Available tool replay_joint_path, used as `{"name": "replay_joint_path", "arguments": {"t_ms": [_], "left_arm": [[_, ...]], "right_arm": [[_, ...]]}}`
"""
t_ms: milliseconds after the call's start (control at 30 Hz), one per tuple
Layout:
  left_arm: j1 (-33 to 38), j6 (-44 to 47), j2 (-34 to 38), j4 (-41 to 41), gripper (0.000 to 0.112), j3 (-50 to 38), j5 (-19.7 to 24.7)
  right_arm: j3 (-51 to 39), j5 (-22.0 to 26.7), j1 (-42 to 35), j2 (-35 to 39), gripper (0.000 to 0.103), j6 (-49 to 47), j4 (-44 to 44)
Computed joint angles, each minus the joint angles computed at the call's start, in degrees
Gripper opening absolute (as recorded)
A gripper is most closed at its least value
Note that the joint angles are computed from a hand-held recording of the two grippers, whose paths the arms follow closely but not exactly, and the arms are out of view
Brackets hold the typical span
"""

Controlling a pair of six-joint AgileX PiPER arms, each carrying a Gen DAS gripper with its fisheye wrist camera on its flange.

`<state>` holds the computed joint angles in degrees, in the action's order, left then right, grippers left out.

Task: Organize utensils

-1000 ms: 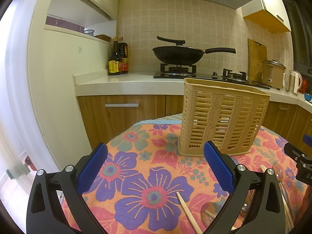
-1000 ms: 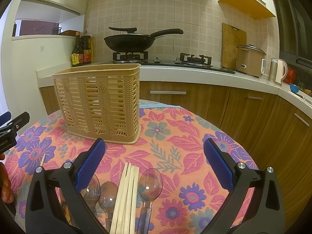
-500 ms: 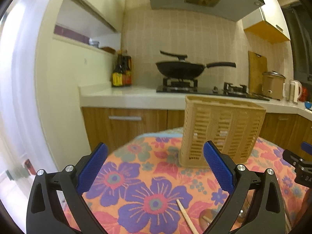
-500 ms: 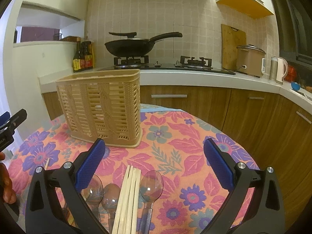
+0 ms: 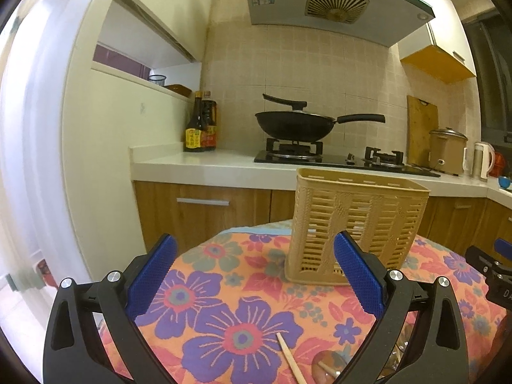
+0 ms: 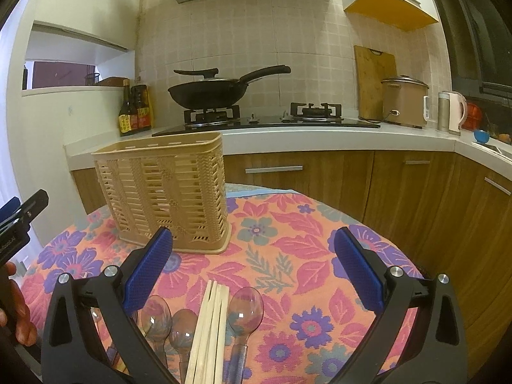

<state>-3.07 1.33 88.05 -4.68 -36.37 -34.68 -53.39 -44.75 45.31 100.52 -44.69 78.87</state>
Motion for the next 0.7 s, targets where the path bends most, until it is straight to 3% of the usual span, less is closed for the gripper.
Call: {"name": "replay_joint_path", "arguments": {"t_ms": [400,700], "left_arm": [[-1.27,3.78,0.37,-2.58,0.095,0.29,-0.63],[0.69,0.25,0.6,-0.54,0.095,-1.45,3.41]], "right_arm": [[-0.16,0.65,-0.05,-0.13,0.096,-1.24,0.85],[-2.78,-0.8,0.01,1.41,0.096,-6.22,6.7]]}}
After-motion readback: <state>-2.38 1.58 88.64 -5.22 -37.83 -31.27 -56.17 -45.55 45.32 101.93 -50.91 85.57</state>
